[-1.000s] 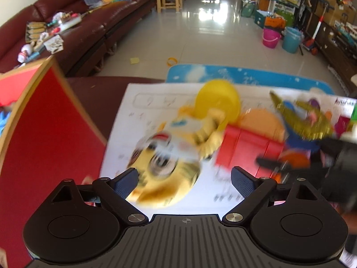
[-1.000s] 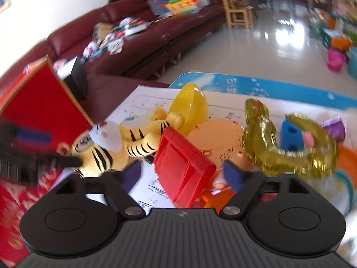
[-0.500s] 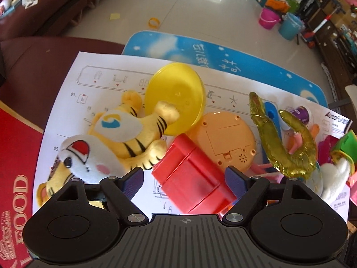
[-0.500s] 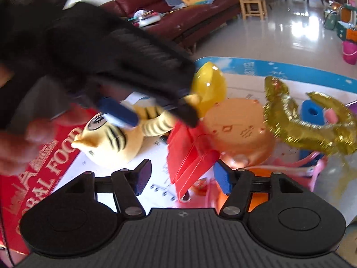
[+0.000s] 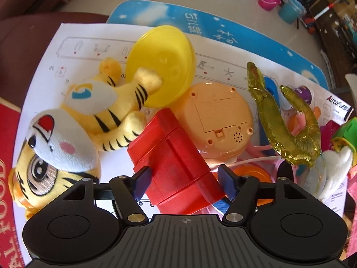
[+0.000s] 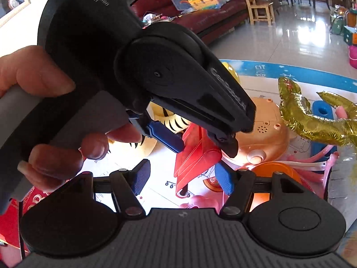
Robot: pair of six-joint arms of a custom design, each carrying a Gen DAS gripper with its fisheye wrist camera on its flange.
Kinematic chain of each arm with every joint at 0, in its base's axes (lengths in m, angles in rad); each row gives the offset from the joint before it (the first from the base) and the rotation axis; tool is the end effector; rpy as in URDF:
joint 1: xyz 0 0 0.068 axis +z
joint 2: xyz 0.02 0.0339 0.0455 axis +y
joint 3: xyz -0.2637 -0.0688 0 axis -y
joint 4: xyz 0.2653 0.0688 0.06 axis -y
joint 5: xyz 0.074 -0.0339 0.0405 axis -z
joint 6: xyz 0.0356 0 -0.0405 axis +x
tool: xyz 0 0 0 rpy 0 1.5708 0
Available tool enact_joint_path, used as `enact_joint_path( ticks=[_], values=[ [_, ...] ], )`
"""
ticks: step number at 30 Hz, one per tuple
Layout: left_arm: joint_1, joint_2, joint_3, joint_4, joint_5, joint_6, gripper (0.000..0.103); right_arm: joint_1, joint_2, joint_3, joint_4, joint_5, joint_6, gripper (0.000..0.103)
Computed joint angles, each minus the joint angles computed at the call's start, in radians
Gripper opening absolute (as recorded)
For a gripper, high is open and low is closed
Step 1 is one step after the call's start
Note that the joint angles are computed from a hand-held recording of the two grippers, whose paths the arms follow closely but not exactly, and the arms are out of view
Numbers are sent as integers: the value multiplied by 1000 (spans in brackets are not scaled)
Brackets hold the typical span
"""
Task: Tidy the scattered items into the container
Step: 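Lower the left tool onto the red tube and close it, then close the right tool on the red tube while the left tool holds it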
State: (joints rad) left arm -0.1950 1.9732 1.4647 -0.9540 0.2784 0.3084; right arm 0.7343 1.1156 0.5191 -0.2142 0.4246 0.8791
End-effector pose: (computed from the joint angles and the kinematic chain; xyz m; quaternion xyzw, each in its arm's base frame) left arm 0.3865 -0.0863 0.1718 0.2536 0.9558 -0.1353 0.0614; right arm 0.1810 0.1436 0.1738 0.1436 0.8998 0.1264 0.3922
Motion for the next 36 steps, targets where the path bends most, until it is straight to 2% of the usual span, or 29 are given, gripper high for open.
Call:
enact_joint_path(
  ticks=[1, 3, 5, 9, 15, 20, 25, 27, 28, 30, 32, 36],
  values=[
    [5, 3, 4, -7, 3, 8, 68, 4, -1, -3, 3, 3, 1, 69],
    [16, 6, 4, -14, 8, 26, 65, 9, -10, -11, 2, 4, 9, 69],
    [33, 12, 4, -22, 16, 36, 54, 14, -12, -12, 1, 11, 17, 69],
    [71, 12, 3, -48, 58, 48, 49, 22, 11, 7, -16, 13, 51, 67],
    [109, -38, -72, -42, 58, 111, 47, 64, 29, 30, -46, 4, 109, 63],
    [170, -97, -145, -47, 92, 200, 42, 150, 30, 44, -55, 27, 156, 63],
    [246, -131, -201, -73, 111, 274, 36, 226, 23, 61, -48, 43, 98, 62],
    [272, -125, -214, -64, 101, 268, 28, 256, 65, 89, -52, 46, 93, 60],
    [279, -128, -231, -33, 78, 256, 21, 265, 88, 103, -55, 43, 96, 59],
    [290, -130, -256, 11, 33, 249, 25, 279, 97, 110, -71, 70, 107, 62],
    [315, -115, -253, -12, 48, 271, 19, 309, 93, 105, -96, 96, 166, 65],
    [315, -211, -360, 75, 59, 336, 21, 323, 56, 118, -258, 129, 320, 68]
  ],
)
